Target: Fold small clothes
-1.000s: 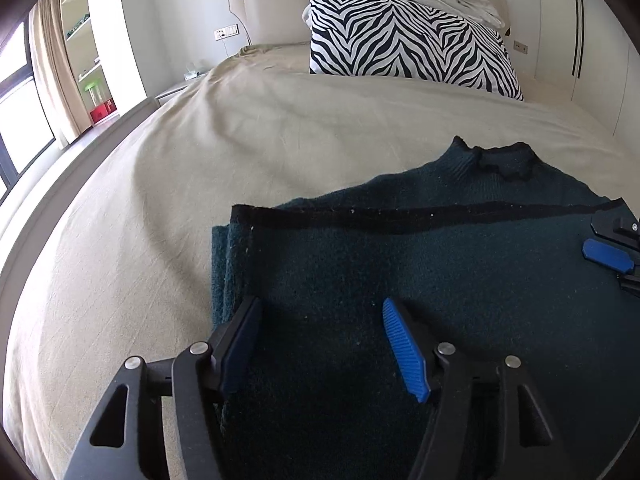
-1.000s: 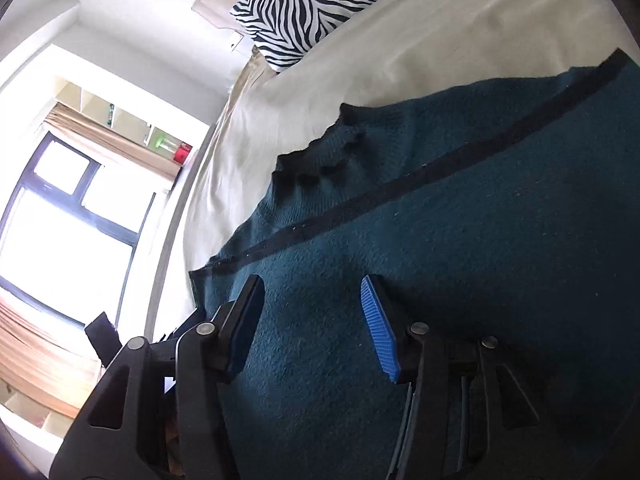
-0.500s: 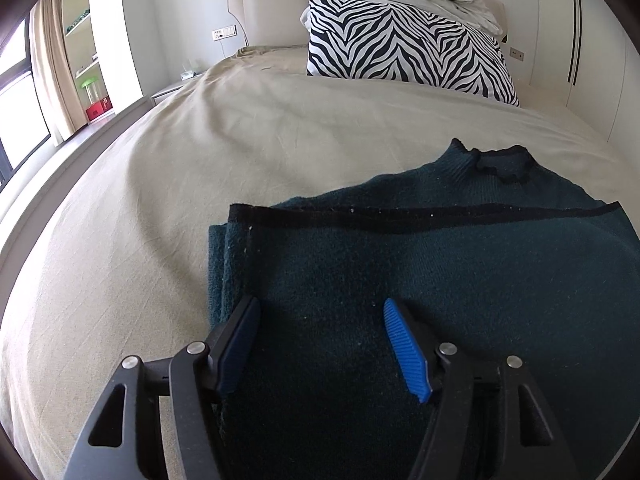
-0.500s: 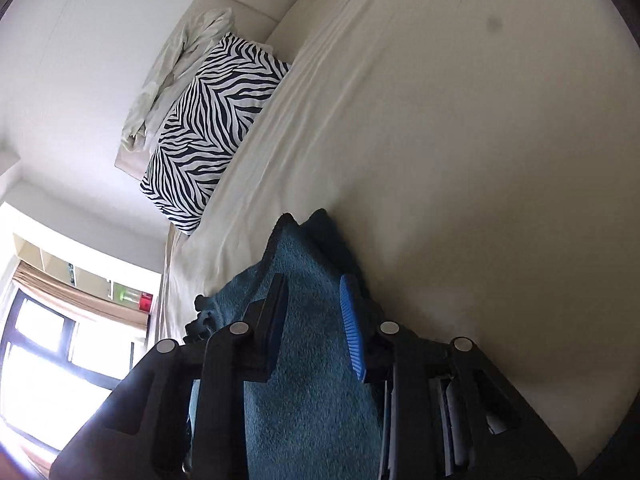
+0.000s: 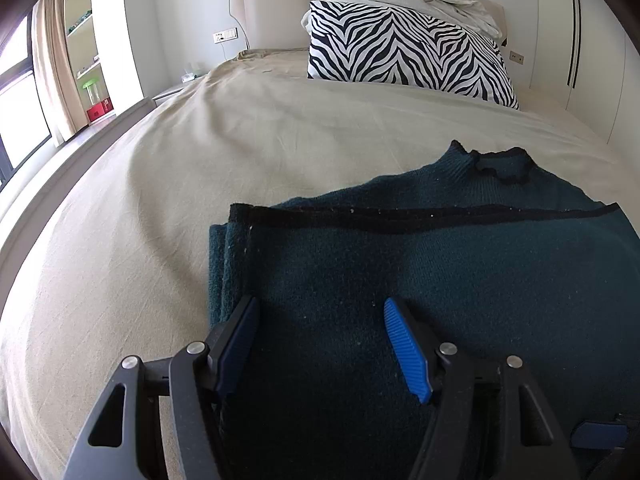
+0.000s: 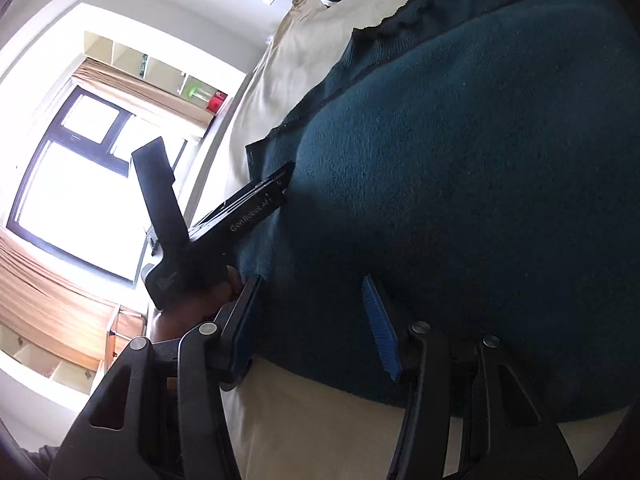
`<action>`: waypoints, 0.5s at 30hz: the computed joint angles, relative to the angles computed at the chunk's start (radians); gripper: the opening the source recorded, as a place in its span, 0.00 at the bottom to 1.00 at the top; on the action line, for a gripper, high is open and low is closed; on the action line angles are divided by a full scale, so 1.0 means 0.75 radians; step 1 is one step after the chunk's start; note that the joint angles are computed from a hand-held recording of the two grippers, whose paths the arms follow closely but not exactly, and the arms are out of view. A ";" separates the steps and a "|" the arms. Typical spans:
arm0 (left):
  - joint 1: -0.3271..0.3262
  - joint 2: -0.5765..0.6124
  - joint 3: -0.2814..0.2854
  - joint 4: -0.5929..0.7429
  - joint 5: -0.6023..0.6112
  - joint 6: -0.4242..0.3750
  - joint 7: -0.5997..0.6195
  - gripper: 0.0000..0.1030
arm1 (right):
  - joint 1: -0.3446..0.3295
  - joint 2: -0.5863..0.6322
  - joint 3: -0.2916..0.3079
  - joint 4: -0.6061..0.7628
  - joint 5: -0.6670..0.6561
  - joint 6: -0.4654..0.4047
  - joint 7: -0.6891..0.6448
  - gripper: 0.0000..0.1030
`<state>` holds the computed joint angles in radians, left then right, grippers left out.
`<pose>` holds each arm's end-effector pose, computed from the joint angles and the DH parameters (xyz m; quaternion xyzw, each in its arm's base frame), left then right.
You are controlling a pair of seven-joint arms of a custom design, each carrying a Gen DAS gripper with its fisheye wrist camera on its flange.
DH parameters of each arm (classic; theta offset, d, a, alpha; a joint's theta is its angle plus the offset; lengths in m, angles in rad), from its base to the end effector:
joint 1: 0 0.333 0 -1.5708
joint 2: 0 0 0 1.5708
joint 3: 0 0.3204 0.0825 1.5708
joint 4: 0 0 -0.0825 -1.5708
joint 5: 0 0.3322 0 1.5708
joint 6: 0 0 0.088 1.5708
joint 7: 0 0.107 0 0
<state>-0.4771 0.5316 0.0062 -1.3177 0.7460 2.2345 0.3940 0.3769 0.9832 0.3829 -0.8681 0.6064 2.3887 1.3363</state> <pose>0.6322 -0.3002 0.4970 -0.7597 0.5336 -0.1905 0.3190 0.6587 0.4237 0.4092 -0.7358 0.4911 0.1901 0.4257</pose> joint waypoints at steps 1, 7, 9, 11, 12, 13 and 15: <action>0.000 -0.003 0.001 -0.006 0.003 0.007 -0.006 0.66 | -0.052 -0.017 0.074 -0.070 0.022 0.056 -0.037 0.45; 0.002 -0.022 0.002 -0.044 0.021 0.042 -0.040 0.66 | -0.303 -0.200 0.191 -0.473 0.449 0.309 -0.267 0.39; 0.003 -0.023 0.001 -0.046 0.024 0.043 -0.043 0.66 | -0.373 -0.242 0.193 -0.553 0.569 0.368 -0.309 0.26; 0.003 -0.023 0.001 -0.045 0.028 0.042 -0.043 0.66 | -0.467 -0.302 0.218 -0.652 0.738 0.433 -0.409 0.25; 0.004 -0.023 0.001 -0.045 0.028 0.042 -0.044 0.66 | -0.509 -0.326 0.228 -0.692 0.824 0.452 -0.453 0.25; 0.004 -0.023 0.001 -0.045 0.029 0.042 -0.045 0.66 | -0.540 -0.353 0.230 -0.730 0.900 0.478 -0.491 0.25; 0.003 -0.022 0.000 -0.044 0.029 0.040 -0.048 0.66 | -0.605 -0.386 0.244 -0.784 1.056 0.494 -0.605 0.24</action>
<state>-0.4746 0.5150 0.0064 -1.3504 0.7680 2.2646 0.3579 -0.0769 0.6933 0.5657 -1.4563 1.3984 2.7593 0.8822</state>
